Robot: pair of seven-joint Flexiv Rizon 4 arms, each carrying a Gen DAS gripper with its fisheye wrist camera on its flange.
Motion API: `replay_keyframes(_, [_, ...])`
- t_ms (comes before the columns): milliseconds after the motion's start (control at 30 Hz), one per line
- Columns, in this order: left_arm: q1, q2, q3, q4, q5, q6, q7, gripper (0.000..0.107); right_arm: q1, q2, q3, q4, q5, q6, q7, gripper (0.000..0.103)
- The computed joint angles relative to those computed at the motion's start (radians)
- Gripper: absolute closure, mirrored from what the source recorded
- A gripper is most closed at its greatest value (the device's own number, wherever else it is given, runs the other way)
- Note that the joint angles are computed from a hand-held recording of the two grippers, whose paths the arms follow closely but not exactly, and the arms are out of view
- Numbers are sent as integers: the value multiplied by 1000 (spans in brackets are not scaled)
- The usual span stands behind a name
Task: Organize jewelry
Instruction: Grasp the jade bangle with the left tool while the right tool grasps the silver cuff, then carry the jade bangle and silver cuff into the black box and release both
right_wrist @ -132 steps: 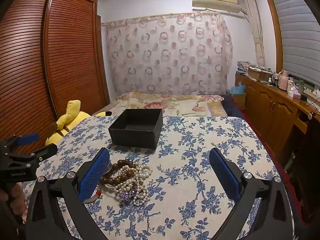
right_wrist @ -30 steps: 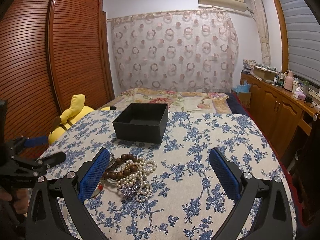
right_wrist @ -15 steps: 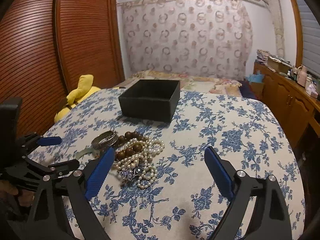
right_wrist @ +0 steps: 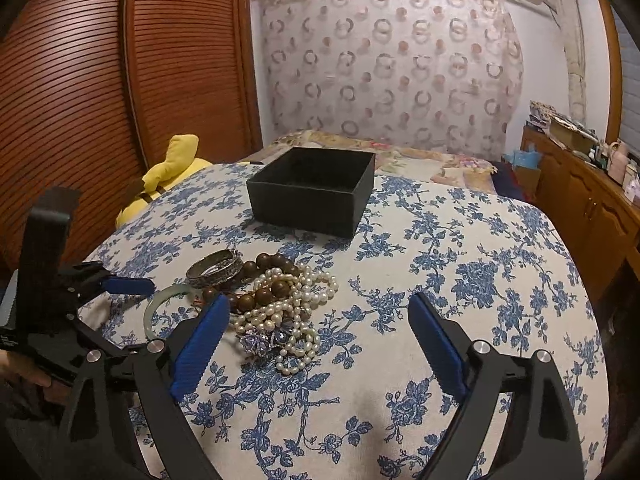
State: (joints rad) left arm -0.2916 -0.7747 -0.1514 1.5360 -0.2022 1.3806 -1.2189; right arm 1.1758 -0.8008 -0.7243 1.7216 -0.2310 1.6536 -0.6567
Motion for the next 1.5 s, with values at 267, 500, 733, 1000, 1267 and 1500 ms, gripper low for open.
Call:
replay_keyframes(267, [13,18,-2,21,11,12,6,38,-41,10,44,-26,-40,-26,-11,11])
replay_keyframes(500, [98,49,-87,109,-41,82,47,38,-158,13,194,-114,-120,-46,-43,15])
replay_keyframes(733, [129,64,-89,149,-58,143,37,38,-325,-35,431,-281,-221,-133,-109,21])
replay_keyframes(1000, [160,71,-99,168,-56,195,23,38,-469,-133,677,-493,-273,-305,-264,22])
replay_keyframes(1267, [180,74,-99,173,-51,227,-1,38,-501,-207,775,-647,-225,-451,-427,22])
replay_keyframes(1500, [198,71,-106,163,-45,236,-12,38,-476,-240,749,-714,-207,-538,-490,24])
